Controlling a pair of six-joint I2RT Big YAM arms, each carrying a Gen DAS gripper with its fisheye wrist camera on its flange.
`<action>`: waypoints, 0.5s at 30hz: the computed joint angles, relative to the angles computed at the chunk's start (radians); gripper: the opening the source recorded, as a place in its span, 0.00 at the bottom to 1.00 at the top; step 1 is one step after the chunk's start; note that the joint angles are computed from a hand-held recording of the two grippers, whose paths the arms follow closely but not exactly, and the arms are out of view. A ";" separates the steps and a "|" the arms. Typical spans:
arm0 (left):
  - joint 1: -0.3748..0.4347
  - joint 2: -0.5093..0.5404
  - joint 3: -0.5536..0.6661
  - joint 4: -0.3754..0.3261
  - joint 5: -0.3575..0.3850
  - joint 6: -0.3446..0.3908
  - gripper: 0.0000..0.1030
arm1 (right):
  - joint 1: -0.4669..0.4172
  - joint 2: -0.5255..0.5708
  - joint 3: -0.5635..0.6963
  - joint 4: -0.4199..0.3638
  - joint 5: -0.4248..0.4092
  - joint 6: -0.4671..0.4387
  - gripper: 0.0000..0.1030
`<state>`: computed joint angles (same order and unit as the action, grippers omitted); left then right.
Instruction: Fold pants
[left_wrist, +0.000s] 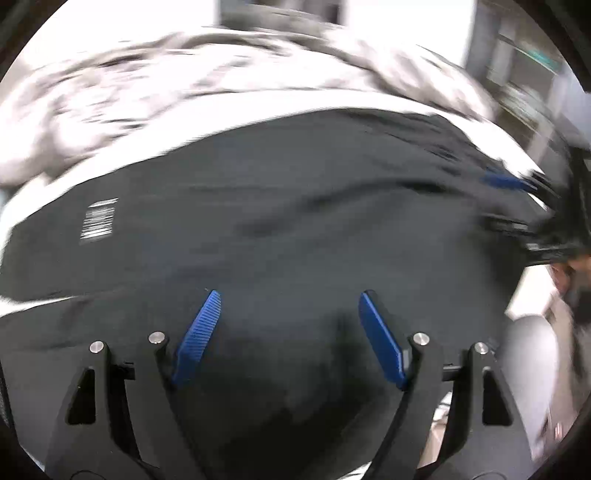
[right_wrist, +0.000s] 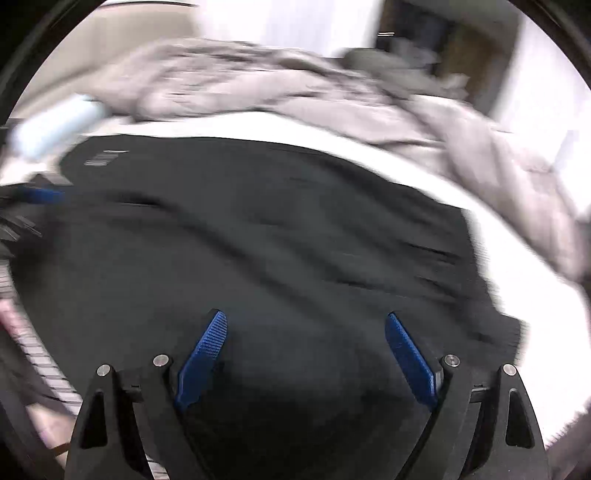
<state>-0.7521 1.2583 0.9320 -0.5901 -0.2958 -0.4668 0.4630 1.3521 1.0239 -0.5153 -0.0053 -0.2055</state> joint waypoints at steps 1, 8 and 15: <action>-0.003 0.033 0.008 0.010 0.063 0.046 0.73 | 0.025 0.019 0.017 -0.022 -0.054 -0.020 0.87; 0.052 -0.068 -0.085 -0.039 0.061 0.032 0.73 | 0.010 0.080 0.037 -0.093 -0.122 -0.094 0.86; 0.211 -0.360 -0.250 -0.188 -0.012 -0.059 0.73 | -0.254 -0.004 -0.054 -0.059 -0.055 -0.041 0.86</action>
